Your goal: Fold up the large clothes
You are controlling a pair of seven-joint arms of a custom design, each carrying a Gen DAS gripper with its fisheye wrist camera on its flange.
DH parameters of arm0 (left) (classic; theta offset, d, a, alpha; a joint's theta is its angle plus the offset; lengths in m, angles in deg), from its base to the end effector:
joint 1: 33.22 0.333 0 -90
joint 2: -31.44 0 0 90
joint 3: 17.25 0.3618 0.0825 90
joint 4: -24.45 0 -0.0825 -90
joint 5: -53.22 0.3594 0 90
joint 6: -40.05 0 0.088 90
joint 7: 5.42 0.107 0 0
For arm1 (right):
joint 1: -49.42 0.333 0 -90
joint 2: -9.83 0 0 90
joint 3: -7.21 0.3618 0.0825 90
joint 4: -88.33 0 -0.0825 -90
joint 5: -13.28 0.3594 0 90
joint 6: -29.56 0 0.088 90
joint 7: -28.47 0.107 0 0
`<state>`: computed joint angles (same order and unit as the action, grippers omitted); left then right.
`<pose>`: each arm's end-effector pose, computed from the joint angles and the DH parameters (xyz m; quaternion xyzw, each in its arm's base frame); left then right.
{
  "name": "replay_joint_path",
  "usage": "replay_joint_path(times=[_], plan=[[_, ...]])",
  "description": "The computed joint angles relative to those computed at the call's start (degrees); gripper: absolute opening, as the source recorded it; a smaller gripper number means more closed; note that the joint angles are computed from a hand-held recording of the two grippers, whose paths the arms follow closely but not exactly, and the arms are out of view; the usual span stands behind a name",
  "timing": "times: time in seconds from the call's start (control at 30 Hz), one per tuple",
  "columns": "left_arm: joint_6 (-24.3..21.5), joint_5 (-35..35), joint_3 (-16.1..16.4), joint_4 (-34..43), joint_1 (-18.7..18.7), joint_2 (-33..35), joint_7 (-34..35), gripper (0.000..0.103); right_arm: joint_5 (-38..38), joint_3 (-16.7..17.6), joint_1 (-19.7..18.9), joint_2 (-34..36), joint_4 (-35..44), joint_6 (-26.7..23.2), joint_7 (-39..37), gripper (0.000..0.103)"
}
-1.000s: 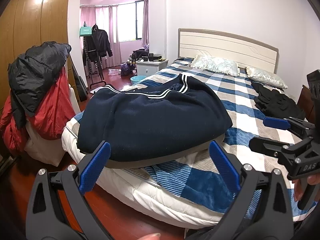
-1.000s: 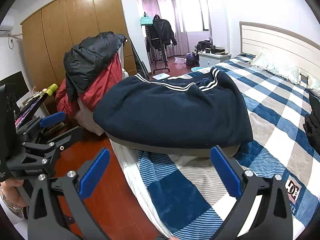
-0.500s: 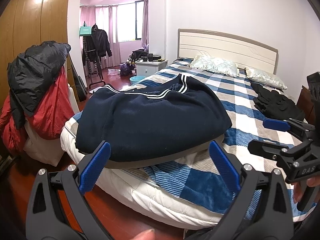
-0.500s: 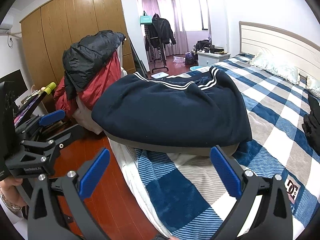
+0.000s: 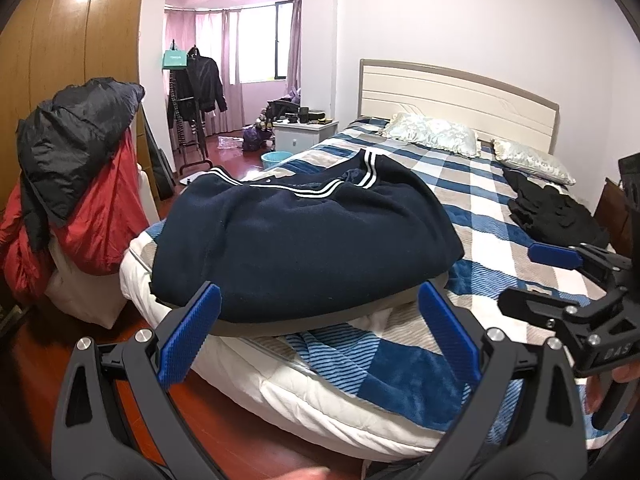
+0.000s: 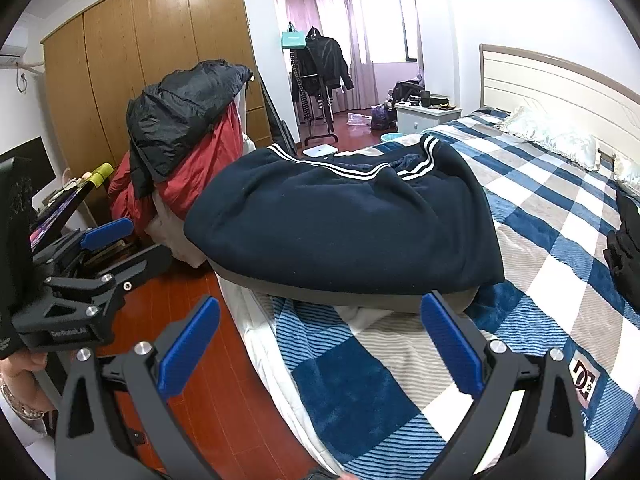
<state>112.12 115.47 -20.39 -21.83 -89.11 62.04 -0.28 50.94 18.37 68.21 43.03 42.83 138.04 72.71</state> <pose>0.4448 -0.4892 0.7145 -0.8051 0.3380 -0.1850 0.4510 0.6386 0.3468 0.7167 -0.8820 0.1568 0.0203 0.4440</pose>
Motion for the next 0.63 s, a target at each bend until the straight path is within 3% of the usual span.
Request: replay_joint_path(times=[0.13, 0.27, 0.63], plan=[[-0.2, 0.5, 0.5, 0.9, -0.7, 0.7, 0.2, 0.097, -0.4, -0.1, 0.1, 0.7, 1.3, -0.5, 0.6, 0.098], [2.4, 0.6, -0.8, -4.5, 0.0, -2.4, -4.4, 0.097, -0.3, 0.0, 0.0, 0.8, 1.4, -0.5, 0.7, 0.098], [-1.0, -0.4, 0.3, 1.7, -0.7, 1.1, -1.8, 0.097, -0.3, 0.1, 0.1, 1.2, 2.1, -0.8, 1.1, 0.098]])
